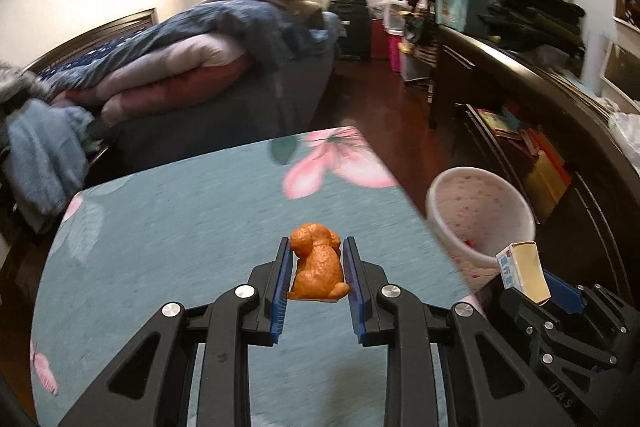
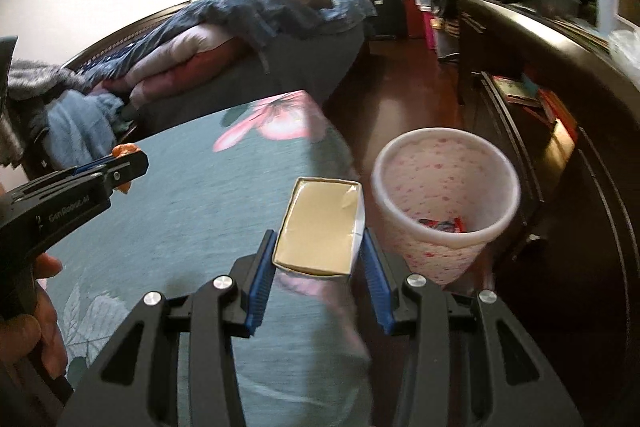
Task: Collect trash
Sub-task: 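Carry the toy and box over the wastebasket and open both tools to drop them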
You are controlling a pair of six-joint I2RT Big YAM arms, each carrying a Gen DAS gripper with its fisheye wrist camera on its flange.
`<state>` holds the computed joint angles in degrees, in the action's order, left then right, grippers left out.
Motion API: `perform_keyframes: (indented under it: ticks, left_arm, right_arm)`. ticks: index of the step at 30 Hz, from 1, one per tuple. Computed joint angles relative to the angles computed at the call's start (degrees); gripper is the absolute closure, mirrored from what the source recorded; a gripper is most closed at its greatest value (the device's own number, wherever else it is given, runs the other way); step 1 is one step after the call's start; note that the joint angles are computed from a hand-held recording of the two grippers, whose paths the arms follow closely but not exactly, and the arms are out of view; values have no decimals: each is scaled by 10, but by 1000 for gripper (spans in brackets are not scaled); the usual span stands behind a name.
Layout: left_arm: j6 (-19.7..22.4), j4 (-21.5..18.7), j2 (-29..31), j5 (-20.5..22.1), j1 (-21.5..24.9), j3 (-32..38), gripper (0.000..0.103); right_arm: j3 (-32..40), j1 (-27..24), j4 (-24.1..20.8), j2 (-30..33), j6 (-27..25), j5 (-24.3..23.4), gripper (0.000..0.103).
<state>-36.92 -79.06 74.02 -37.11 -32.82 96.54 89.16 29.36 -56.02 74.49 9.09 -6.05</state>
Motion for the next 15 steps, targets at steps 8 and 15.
perform_keyframes:
  ticks: [8,15]
  left_arm:
    - [56,46,76,28,-10,64,77]
    - [84,84,143,89,5,129,77]
  right_arm:
    - [-6,-74,18,4,1,-3,60]
    - [4,-128,39,31,9,0,60]
